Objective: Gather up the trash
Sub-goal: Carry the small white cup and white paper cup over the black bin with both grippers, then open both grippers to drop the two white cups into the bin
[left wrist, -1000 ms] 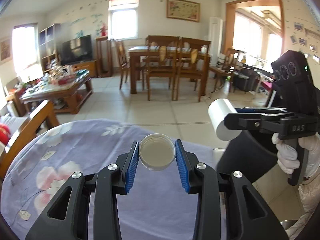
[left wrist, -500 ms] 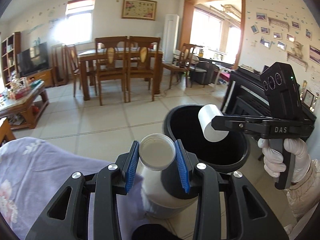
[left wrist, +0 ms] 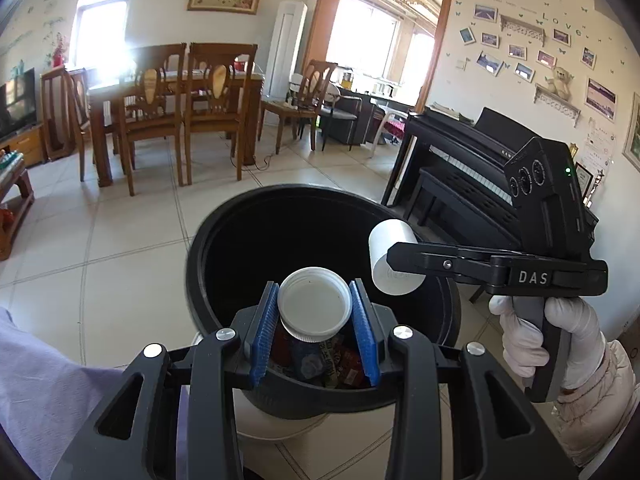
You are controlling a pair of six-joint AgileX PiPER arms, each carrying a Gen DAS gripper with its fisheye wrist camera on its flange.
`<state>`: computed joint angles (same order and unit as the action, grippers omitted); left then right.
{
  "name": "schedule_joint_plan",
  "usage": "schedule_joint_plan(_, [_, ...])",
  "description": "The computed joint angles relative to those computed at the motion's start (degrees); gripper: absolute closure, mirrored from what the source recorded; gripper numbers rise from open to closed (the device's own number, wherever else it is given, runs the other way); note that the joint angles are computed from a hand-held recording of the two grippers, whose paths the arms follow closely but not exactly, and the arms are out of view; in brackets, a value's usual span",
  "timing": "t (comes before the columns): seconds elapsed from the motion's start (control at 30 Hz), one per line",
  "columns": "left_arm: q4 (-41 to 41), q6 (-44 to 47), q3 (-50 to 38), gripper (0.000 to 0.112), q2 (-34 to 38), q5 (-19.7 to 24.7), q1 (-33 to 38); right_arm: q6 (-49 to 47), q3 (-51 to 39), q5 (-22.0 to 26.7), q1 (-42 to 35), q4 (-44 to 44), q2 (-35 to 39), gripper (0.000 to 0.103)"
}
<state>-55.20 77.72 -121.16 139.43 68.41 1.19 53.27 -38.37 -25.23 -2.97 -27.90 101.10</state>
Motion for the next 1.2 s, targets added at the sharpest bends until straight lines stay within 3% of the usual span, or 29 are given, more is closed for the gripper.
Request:
schedule_joint_plan(0.3, [3.6, -2.8, -3.3, 0.076, 2.8, -1.5, -2.8, -2.9, 1.6, -2.6, -2.5, 2.4, 2.7, 0.040])
schedule_joint_plan(0.63, [5.3, -3.4, -3.8, 0.075, 3.6, -2.7, -3.9, -6.5, 2.5, -1.8, -0.9, 7.6, 1.9, 0.039])
schedule_joint_plan(0.83, [6.2, -4.3, -4.0, 0.074, 3.5, -2.9, -4.2, -2.9, -0.4, 1.0, -1.4, 4.7, 2.2, 0.037])
schedule_joint_plan(0.9, [6.6, -4.6, -4.3, 0.066, 3.4, -2.8, -4.2, -4.0, 0.1, 1.1, -1.1, 6.5, 1.6, 0.028])
schedule_joint_plan(0.97, [5.8, -3.1, -2.0, 0.053, 2.0, -4.3, -4.1, -4.2, -0.3, 1.6, -0.9, 7.2, 1.4, 0.027])
schedule_joint_plan(1.13, [5.3, -1.5, 0.4, 0.049, 0.6, -4.8, -3.7, -5.9, -0.3, 2.4, -0.2, 9.7, 0.5, 0.027])
schedule_joint_plan(1.2, [4.8, -0.5, 1.9, 0.030, -0.3, -5.6, -3.4, -6.5, -0.1, 2.4, -0.1, 10.8, 0.3, 0.022])
